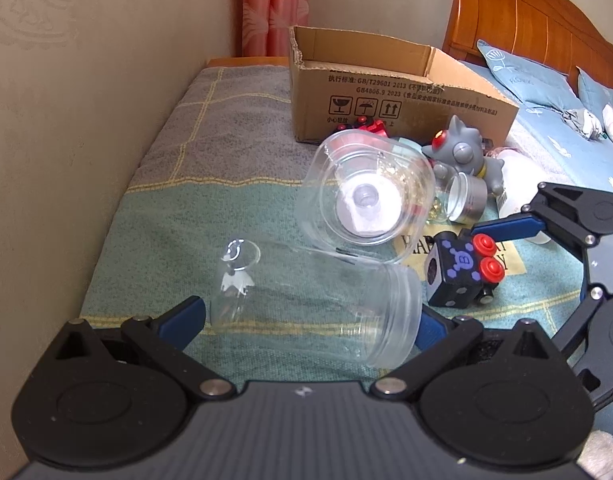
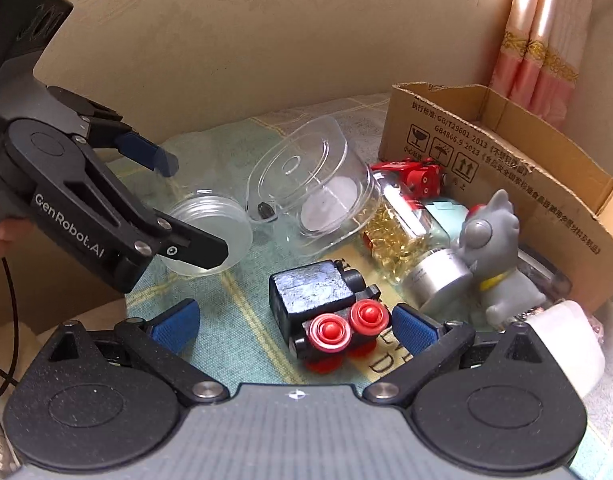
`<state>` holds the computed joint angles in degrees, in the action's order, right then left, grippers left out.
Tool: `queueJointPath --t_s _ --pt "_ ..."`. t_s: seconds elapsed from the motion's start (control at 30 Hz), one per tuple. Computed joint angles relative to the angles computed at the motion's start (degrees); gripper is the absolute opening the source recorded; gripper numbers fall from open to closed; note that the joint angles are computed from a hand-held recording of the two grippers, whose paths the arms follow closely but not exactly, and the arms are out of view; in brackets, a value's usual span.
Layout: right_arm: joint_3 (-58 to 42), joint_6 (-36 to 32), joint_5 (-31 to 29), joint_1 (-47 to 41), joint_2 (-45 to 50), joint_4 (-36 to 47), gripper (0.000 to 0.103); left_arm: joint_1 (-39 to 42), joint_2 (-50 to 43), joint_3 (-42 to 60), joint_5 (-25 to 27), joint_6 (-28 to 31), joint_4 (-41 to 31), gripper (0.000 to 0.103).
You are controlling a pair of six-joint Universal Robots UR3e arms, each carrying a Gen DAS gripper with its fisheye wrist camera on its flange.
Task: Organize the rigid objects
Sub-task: 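Grasp the tall clear plastic jar with the left gripper while the right grasps the black red-wheeled block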
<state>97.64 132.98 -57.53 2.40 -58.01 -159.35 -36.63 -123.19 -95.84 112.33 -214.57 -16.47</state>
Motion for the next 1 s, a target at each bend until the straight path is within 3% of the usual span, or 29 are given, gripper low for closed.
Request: queueJointPath --t_s 0.13,0.27,0.33,0.4,0.77,1.0 --pt "-2.0 -5.9 2.8 -1.4 -2.4 12.5 0.103 0.0 0.3 -0.1 -0.1 0.3 -0.1 0.102" --pt "-1.4 -4.3 2.1 -1.1 -2.1 8.2 0.103 0.0 0.3 0.2 0.1 0.6 -0.1 0.102" --pt "-3.2 -3.2 2.1 -0.8 -0.7 7.6 0.098 0.1 0.4 0.4 0.0 0.8 -0.2 0.102" --pt "-5.1 -3.1 1.9 -0.4 0.5 8.3 0.085 0.1 0.5 0.3 0.1 1.2 -0.1 0.102" --pt "-4.3 -2.4 -0.8 1.0 1.1 3.9 0.061 -0.1 0.8 1.0 0.1 2.0 -1.5 0.097" --pt "-1.4 -1.5 -4.5 2.1 -1.2 1.2 0.059 0.2 1.6 1.2 -0.5 2.0 -2.8 0.093"
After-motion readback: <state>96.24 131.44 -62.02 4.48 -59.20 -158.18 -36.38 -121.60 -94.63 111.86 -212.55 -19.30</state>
